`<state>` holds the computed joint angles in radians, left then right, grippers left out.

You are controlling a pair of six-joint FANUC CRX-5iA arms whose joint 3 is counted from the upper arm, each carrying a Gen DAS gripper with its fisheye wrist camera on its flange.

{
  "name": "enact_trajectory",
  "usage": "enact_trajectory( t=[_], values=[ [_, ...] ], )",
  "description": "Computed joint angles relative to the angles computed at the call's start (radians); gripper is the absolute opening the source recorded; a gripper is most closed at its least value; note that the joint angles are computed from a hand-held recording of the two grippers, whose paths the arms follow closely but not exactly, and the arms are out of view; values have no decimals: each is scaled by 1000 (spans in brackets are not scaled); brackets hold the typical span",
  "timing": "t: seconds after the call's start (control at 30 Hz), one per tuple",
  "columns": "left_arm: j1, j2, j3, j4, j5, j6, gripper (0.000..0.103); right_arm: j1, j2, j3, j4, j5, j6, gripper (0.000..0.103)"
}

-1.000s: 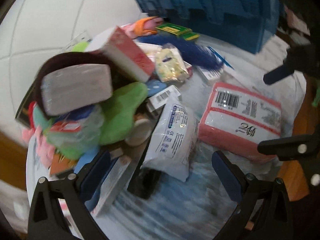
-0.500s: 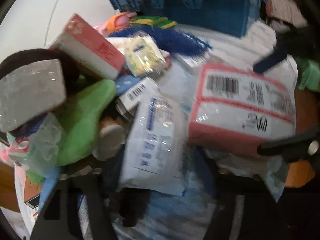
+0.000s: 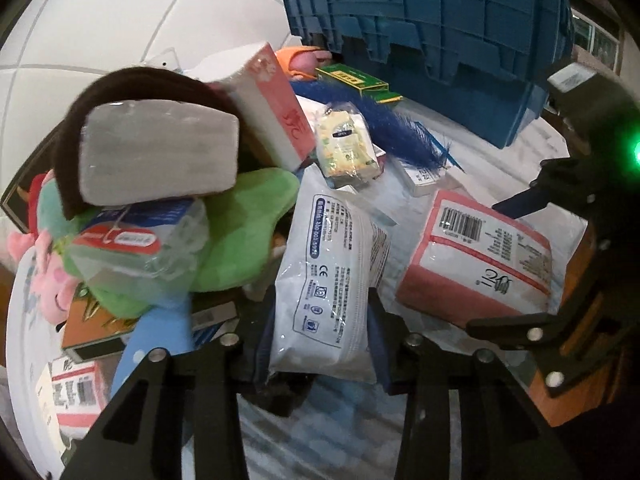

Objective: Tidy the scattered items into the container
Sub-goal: 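Grasp the white medical bag with the left tool while the right grasps the pink tissue pack, then lift both held packs and carry them over the blue crate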

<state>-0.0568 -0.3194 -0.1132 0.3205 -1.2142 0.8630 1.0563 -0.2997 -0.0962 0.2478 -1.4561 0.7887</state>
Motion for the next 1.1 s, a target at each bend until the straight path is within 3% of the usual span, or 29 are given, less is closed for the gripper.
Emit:
enact_trajectory(
  t=[0.13,0.2,0.23,0.33,0.63,0.77,1.1],
  values=[
    [11,-16,4,-12,-15,33,40,6,9,-11,6,-3,10,100],
    [24,-29,-1,-8,-21,43,40,12,20,-12,13,-18,9,93],
    [30,-33,-2,-5,-24,49,40,11,25,-7,10,-26,6,84],
    [46,-44,0,-3,-39,60,40,17,28,9,4,-44,-10,80],
    [107,-65,33,37,-79,91,40,77,48,82,38,-111,-58,79],
    [111,-69,90,3,-103,106,40,116,60,140,63,-153,-86,79],
    [211,-61,221,60,-207,96,40,131,125,317,140,-222,-95,79]
  ],
)
